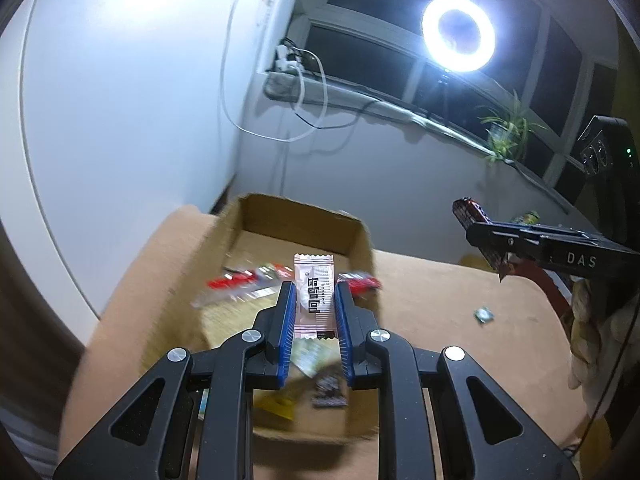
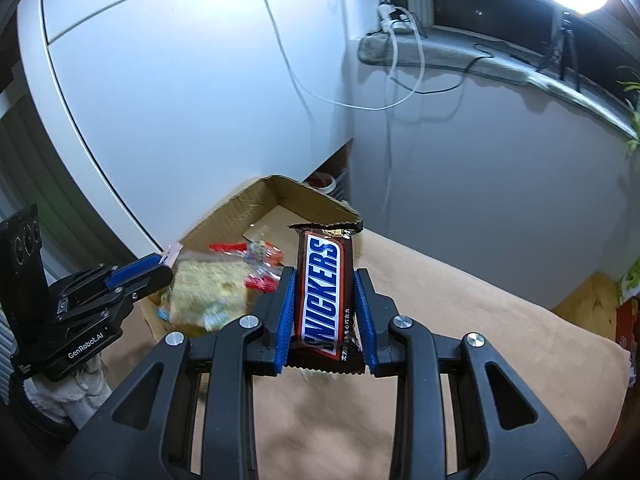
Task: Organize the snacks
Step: 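Carry both snacks into the cardboard box and open both tools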
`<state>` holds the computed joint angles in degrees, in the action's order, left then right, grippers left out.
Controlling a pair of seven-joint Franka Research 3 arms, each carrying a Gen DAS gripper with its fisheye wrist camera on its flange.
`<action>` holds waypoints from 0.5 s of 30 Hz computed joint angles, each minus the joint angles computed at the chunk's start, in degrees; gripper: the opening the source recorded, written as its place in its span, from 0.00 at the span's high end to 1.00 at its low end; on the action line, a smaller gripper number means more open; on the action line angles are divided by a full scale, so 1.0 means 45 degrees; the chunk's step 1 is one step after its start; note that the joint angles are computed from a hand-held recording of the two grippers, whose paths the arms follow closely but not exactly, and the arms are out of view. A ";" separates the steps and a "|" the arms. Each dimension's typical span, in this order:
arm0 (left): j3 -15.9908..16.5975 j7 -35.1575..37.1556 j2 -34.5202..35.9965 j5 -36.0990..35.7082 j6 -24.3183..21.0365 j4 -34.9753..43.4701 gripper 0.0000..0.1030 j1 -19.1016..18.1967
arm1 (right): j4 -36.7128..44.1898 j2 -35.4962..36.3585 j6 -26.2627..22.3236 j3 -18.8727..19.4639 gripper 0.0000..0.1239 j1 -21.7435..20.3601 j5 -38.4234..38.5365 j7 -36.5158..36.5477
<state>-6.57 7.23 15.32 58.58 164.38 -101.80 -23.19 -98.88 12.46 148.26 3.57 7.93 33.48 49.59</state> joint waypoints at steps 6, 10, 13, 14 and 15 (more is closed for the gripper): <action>0.0134 0.0446 0.0374 -0.0768 0.0380 0.0315 0.83 0.0508 | 0.1905 0.1613 -0.0650 0.0061 0.76 0.0615 -0.1233 0.1384; -0.0036 0.1898 0.0882 -0.2125 0.0328 0.0754 0.83 0.0817 | 0.2983 0.2561 -0.0882 0.0087 0.76 0.0985 -0.2133 0.2140; 0.0025 0.2682 0.1252 -0.3076 0.0360 0.1062 0.83 0.0881 | 0.3884 0.3313 -0.1191 0.0055 0.76 0.1233 -0.2747 0.2700; 0.0040 0.2945 0.1358 -0.3314 0.0348 0.1150 0.83 0.0881 | 0.4078 0.3461 -0.1270 0.0078 0.76 0.1238 -0.2848 0.2779; 0.0120 0.3062 0.1306 -0.3437 0.0429 0.1015 0.83 0.0852 | 0.4321 0.3650 -0.1378 0.0096 0.76 0.1273 -0.2961 0.2883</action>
<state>-6.03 21.01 21.19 43.12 166.31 -97.23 -19.36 -79.44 28.89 142.06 4.00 13.66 20.16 62.57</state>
